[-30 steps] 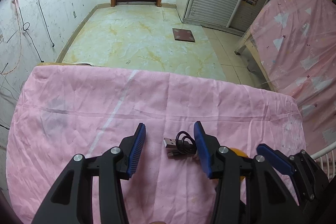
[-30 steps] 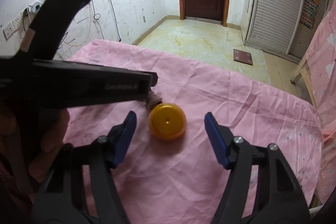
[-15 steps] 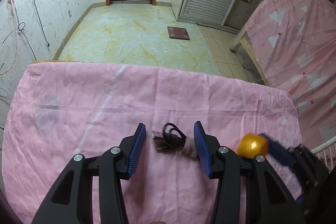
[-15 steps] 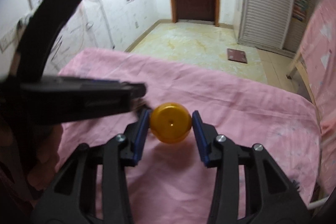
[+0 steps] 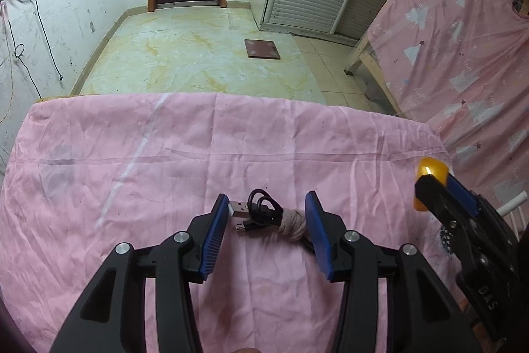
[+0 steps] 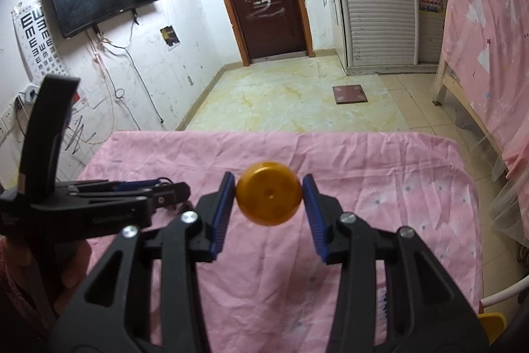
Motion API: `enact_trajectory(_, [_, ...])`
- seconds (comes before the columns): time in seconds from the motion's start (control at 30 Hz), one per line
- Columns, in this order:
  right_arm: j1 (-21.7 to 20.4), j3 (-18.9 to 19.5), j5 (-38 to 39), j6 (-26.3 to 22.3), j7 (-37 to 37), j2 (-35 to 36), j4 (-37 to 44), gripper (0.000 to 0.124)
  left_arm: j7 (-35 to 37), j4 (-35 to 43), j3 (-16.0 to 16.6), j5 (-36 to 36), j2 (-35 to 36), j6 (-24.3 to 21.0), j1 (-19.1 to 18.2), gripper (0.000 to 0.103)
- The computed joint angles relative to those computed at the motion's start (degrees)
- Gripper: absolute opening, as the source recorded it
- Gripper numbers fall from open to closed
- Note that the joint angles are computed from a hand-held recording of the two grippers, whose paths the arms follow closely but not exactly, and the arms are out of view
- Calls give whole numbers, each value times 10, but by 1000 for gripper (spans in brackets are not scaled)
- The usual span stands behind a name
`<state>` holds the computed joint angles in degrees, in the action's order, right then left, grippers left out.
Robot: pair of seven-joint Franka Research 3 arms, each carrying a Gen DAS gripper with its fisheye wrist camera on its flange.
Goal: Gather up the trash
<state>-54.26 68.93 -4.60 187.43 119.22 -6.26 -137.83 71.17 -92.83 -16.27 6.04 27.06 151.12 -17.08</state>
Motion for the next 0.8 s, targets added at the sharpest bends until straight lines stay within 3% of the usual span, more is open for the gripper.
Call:
enact_trajectory(0.2, [37, -35, 26, 16, -18, -7, -16, 40, 19, -12, -11, -8, -8, -10, 2, 49])
enact_trajectory(0.33, [65, -58, 54, 17, -44, -5, -19, 40, -9, -10, 14, 34, -4, -1, -24, 49])
enact_trajectory(0.5, [85, -71, 87, 22, -75, -3, -21, 40, -17, -2, 15, 55, 8, 18, -28, 49])
enact_trajectory(0.6, [84, -65, 106, 26, -91, -2, -22, 40, -11, 5, 13, 61, 16, 28, -26, 33])
enact_trajectory(0.8, [106, -78, 147, 38, -123, 0, -25, 40, -7, 4, 10, 60, 14, 41, -24, 24])
